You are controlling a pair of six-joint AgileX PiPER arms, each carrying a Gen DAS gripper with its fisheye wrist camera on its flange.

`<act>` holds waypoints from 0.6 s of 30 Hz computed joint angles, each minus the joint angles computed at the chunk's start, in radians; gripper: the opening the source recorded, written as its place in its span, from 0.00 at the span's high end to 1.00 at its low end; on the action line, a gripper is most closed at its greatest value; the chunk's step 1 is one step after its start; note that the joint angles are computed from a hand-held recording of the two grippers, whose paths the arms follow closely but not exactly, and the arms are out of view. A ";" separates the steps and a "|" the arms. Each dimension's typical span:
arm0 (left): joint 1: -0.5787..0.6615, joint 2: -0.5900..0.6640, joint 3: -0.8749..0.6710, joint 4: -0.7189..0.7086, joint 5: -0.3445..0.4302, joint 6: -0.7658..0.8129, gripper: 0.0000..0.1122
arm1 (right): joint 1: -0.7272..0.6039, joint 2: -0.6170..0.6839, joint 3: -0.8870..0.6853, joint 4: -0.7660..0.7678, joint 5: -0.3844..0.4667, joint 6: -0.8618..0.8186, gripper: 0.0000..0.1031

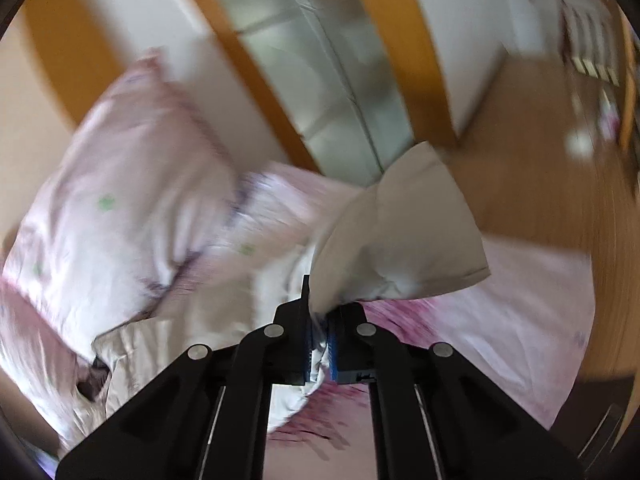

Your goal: Fold large clothes

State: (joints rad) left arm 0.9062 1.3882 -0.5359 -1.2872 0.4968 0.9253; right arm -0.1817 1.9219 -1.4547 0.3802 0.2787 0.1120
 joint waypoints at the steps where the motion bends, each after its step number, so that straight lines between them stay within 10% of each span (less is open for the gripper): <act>1: 0.008 0.012 -0.003 -0.020 0.008 0.014 0.18 | 0.042 -0.027 -0.012 -0.095 -0.009 0.051 0.94; 10: 0.086 0.038 -0.010 -0.069 0.070 0.034 0.24 | 0.391 -0.045 -0.228 -0.174 0.040 -0.080 0.94; 18: 0.121 0.055 -0.028 -0.072 0.102 0.031 0.24 | 0.632 0.227 -0.604 -0.162 0.315 -0.163 0.95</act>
State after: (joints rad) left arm 1.0276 1.4429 -0.5641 -1.3594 0.5987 0.9567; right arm 0.4507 2.1487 -2.0588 0.2179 0.5935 -0.0508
